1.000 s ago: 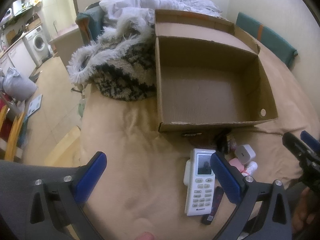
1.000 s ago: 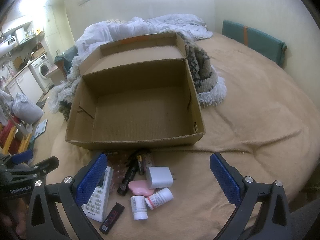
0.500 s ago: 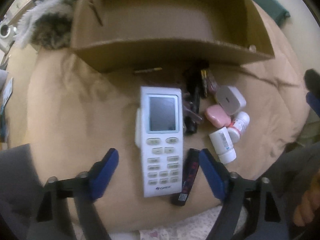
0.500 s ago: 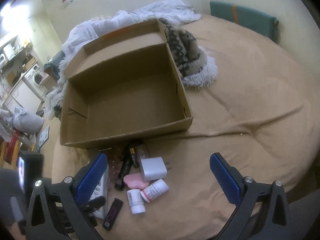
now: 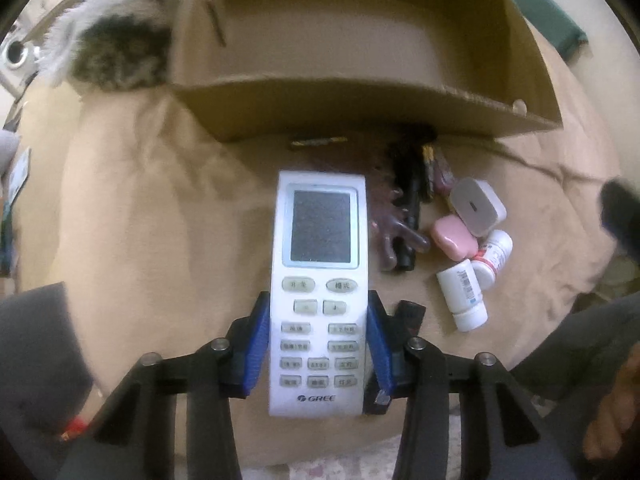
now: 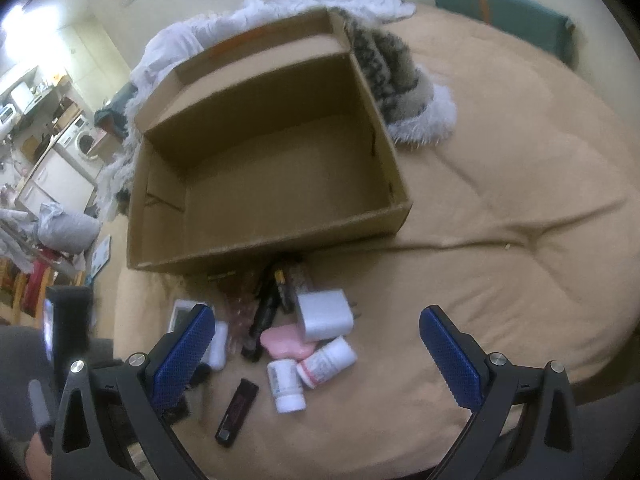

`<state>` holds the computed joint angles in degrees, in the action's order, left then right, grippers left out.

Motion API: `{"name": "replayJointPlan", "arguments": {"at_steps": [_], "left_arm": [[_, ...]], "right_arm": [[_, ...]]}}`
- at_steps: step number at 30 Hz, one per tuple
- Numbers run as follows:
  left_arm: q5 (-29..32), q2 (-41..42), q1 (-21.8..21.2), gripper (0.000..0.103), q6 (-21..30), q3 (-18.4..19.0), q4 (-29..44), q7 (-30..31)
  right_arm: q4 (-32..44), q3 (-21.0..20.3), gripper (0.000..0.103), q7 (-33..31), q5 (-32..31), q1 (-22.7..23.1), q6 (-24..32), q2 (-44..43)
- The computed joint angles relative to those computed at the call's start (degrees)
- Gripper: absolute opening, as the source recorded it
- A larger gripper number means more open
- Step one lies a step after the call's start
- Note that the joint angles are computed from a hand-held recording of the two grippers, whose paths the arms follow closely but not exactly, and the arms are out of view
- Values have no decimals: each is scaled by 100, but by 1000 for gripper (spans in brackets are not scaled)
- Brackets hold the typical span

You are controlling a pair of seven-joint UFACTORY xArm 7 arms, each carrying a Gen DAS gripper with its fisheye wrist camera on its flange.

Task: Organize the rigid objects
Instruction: 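Grasp the white GREE remote with the left gripper while the right gripper approaches the lighter, then grasp the black-red lighter with the right gripper while the left gripper lifts the remote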

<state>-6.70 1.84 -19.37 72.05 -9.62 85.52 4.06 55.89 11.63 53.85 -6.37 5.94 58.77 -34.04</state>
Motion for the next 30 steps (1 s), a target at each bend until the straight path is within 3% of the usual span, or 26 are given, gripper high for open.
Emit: {"name": "replayJointPlan", "arguments": {"at_steps": [3, 4, 5, 7, 9, 11, 13, 16, 19, 24, 30], "left_arm": [[96, -192, 73, 40, -111, 65, -41, -41], [115, -235, 92, 40, -148, 73, -53, -56], [125, -266, 114, 40, -170, 85, -49, -57], [39, -277, 169, 40, -87, 119, 55, -31], [-8, -307, 173, 40, -77, 100, 46, -77], [-3, -340, 180, 40, -109, 94, 45, -96], [20, -245, 210, 40, -53, 114, 236, -81], [90, -265, 275, 40, -231, 161, 89, -56], [88, -89, 320, 40, -253, 178, 175, -114], [123, -100, 345, 40, -268, 178, 181, -126], [232, -276, 335, 40, -427, 162, 4, -87]], "right_arm": [[-155, -236, 103, -129, 562, 257, -152, -26], [-189, -334, 97, -185, 850, 380, -196, -20], [-275, -365, 83, -170, 1059, 450, -317, -54], [-350, -422, 74, -134, 1549, 645, -405, 13], [-502, -481, 54, -124, 2110, 881, -703, 97], [-588, -534, 46, -198, 2637, 1140, -990, 288], [-569, -508, 45, -177, 2932, 1271, -1120, 547], [-391, -420, 45, 8, 2979, 1286, -998, 961], [-41, -252, 45, 224, 2577, 1212, -647, 1419], [585, 28, 19, 376, 1584, 1219, -49, 1994], [653, 20, 19, 424, 1326, 1283, 89, 1714]]}}
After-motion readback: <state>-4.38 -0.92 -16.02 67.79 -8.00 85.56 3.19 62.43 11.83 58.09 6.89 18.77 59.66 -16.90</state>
